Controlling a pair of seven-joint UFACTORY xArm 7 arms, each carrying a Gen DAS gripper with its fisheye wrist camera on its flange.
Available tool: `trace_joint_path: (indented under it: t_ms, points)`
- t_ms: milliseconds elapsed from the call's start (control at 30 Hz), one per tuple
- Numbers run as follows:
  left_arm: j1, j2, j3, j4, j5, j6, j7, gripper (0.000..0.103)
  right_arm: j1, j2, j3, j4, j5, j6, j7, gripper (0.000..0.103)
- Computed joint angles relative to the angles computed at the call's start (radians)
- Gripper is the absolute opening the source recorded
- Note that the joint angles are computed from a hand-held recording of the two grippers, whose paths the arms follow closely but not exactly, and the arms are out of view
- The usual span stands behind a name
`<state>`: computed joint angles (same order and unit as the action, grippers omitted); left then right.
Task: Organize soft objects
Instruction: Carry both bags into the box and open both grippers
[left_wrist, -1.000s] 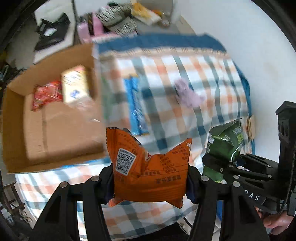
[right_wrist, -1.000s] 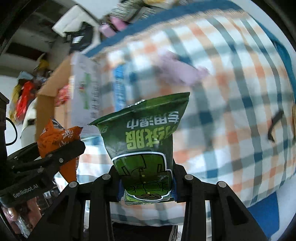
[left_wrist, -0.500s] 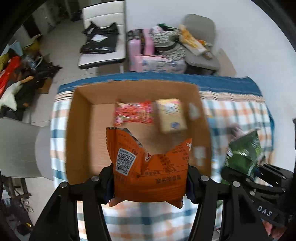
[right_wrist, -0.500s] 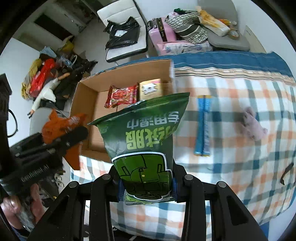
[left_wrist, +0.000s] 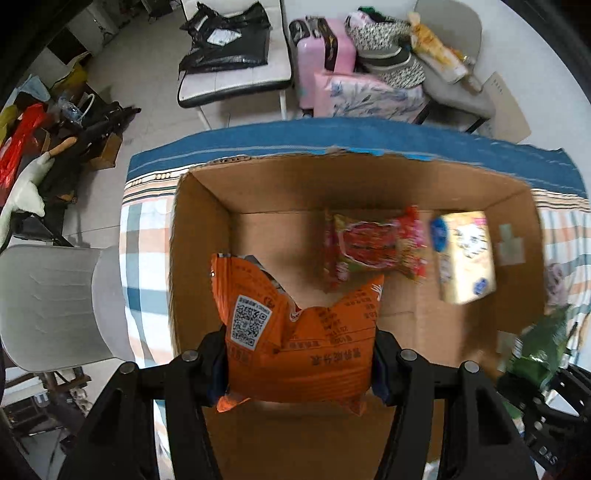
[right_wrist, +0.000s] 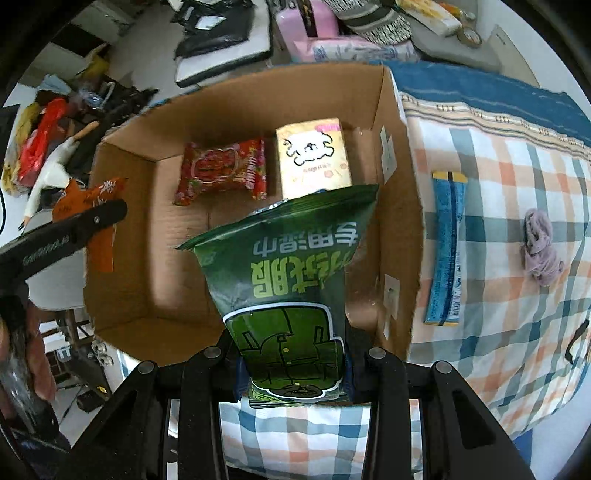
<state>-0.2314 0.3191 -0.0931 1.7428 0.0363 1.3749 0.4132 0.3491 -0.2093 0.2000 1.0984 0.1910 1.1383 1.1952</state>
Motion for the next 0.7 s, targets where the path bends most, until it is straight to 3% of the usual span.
trace_joint_path:
  t_ms: [167, 367, 500, 633, 700]
  points:
    - [-0.032, 0.093, 0.006, 0.053, 0.060, -0.018, -0.017, 0.057, -0.006, 0.048, -0.009, 0.000, 0.011, -0.004, 0.002, 0.040]
    - [-0.066, 0.183, 0.021, 0.148, 0.104, 0.039, -0.049, 0.061, -0.009, 0.094, -0.022, 0.001, 0.043, -0.010, -0.018, 0.042]
    - [-0.062, 0.230, 0.022, 0.227, 0.080, 0.105, -0.067, 0.067, -0.010, 0.101, -0.021, 0.014, 0.031, 0.009, -0.012, 0.077]
    - [-0.054, 0.217, 0.019, 0.234, 0.061, 0.114, -0.062, 0.072, -0.010, 0.090, -0.020, 0.018, 0.029, 0.006, -0.009, 0.082]
    - [-0.047, 0.204, 0.016, 0.234, 0.045, 0.121, -0.059, 0.083, -0.010, 0.088, -0.019, 0.028, 0.019, 0.012, -0.006, 0.088]
